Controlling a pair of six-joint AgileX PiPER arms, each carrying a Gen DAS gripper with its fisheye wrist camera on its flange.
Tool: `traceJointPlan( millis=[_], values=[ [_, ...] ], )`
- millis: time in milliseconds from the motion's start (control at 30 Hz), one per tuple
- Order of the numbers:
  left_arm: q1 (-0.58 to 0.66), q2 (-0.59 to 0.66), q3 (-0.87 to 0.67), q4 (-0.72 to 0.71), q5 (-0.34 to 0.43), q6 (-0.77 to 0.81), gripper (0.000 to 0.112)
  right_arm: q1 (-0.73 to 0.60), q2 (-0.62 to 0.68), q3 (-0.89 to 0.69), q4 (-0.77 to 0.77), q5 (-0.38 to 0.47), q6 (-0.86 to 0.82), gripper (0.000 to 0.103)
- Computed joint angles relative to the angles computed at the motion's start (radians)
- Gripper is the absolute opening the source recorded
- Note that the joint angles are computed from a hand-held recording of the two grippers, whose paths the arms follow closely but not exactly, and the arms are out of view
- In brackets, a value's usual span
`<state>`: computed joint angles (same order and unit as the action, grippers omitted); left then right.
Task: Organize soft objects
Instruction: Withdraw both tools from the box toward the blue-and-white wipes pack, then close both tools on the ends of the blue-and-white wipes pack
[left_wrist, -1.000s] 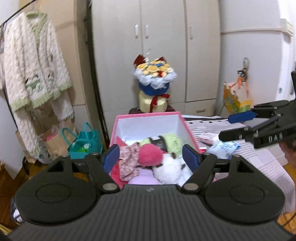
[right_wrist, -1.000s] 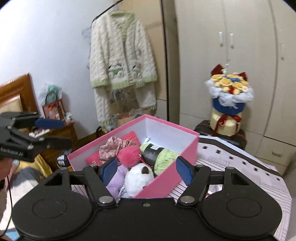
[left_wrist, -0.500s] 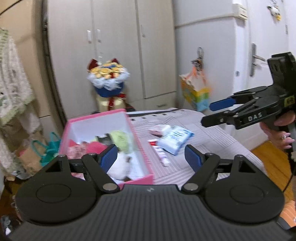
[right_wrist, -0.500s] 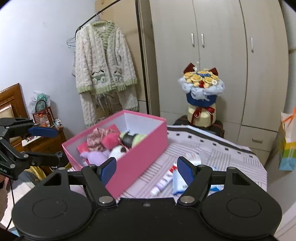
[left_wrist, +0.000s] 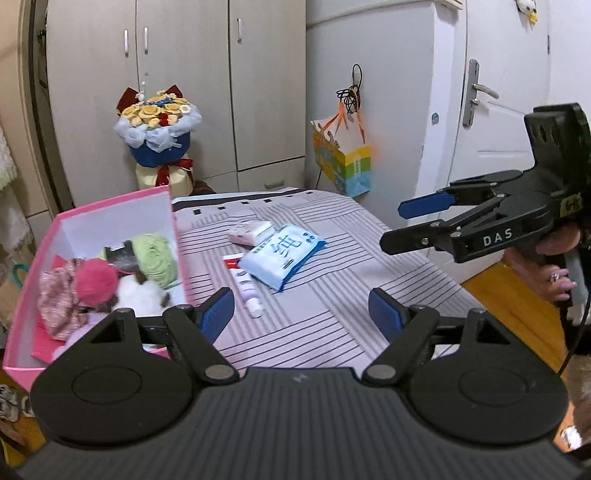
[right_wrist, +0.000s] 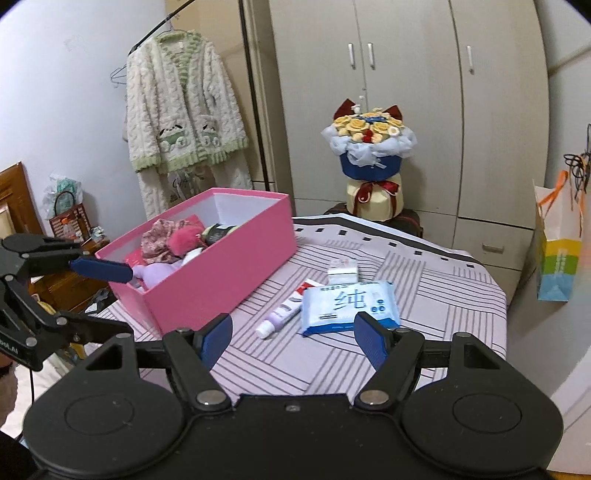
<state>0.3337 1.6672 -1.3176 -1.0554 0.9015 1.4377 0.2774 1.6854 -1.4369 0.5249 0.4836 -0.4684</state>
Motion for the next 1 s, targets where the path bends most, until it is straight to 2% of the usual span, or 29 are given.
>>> traceJointPlan(
  millis=[133,333,433,500,633,767,867,1000],
  values=[
    [-0.045,0.018,0.026,-0.055,-0.061,0.014,0.079,-0.042,0.032,0.000,0.095,-0.019,-0.091,0.077],
    [-0.128,0.112,-0.031,-0.077,-0.115,-0.079,0.076,-0.079,0.099,0.011,0.313,-0.116,-0.313,0.077],
    [-0.179,0.147,-0.030,-0.123,-0.191,-0.075,0.074,-0.093,0.152,-0.013,0.416,-0.139,-0.431,0.077],
    [-0.212,0.177,-0.038,-0.151,-0.243,-0.075,0.070,-0.104,0.191,-0.046,0.433,-0.133,-0.455,0.077],
    [-0.267,0.265,-0.100,-0.185,-0.337,-0.128,0.064,-0.124,0.294,-0.179,0.325,-0.077,-0.346,0.077],
    [-0.313,0.365,-0.179,-0.231,-0.472,-0.179,0.060,-0.133,0.404,-0.332,0.223,-0.018,-0.232,0.077],
    [-0.338,0.439,-0.267,-0.126,-0.541,-0.339,0.055,-0.141,0.483,-0.434,0.218,0.024,-0.200,0.076],
    [-0.365,0.523,-0.372,0.137,-0.595,-0.637,0.044,-0.149,0.605,-0.613,0.148,0.110,-0.062,0.063]
  ],
)
